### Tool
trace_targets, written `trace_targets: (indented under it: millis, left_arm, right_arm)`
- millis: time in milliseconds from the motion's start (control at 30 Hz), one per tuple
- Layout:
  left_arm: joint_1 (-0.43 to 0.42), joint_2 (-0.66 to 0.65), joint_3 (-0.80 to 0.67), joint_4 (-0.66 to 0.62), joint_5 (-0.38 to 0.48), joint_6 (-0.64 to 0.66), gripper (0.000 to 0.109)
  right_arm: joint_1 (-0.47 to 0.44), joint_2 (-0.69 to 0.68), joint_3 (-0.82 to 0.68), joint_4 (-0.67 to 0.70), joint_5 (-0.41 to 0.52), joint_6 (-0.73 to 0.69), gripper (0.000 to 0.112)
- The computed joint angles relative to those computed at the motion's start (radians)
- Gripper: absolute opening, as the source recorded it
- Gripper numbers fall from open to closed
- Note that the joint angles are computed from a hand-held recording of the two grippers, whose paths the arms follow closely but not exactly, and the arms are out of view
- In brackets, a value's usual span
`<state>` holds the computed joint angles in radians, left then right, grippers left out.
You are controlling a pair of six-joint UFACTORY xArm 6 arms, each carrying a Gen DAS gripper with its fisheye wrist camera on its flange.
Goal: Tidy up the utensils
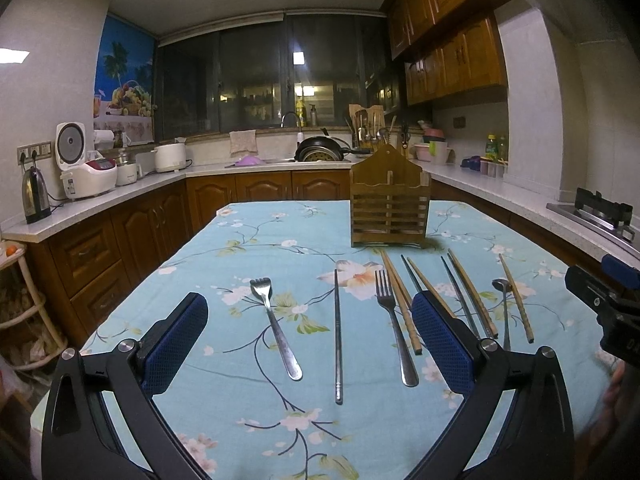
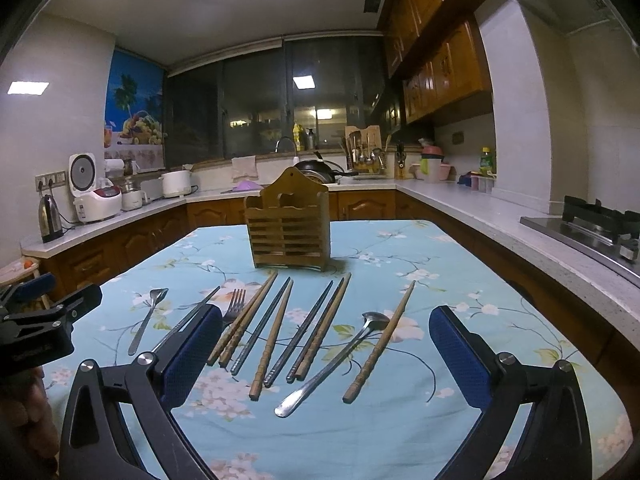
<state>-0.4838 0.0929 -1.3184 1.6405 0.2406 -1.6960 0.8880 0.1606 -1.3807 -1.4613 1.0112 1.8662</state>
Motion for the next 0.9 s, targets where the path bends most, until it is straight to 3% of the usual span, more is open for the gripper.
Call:
trace_targets:
  millis: [700, 900]
  left_arm:
    - [-0.002, -0.005, 0.004, -0.011, -0.004, 0.008, 0.103]
    - [0.02, 0.02, -0.012, -0.182, -0.054, 0.156, 0.103]
  right_arm:
    - [0.003, 0.0, -0.005, 0.0, -0.006, 0.003, 0.103]
    - [-0.001, 0.009, -0.029, 0.019, -0.017, -0.018, 0.103]
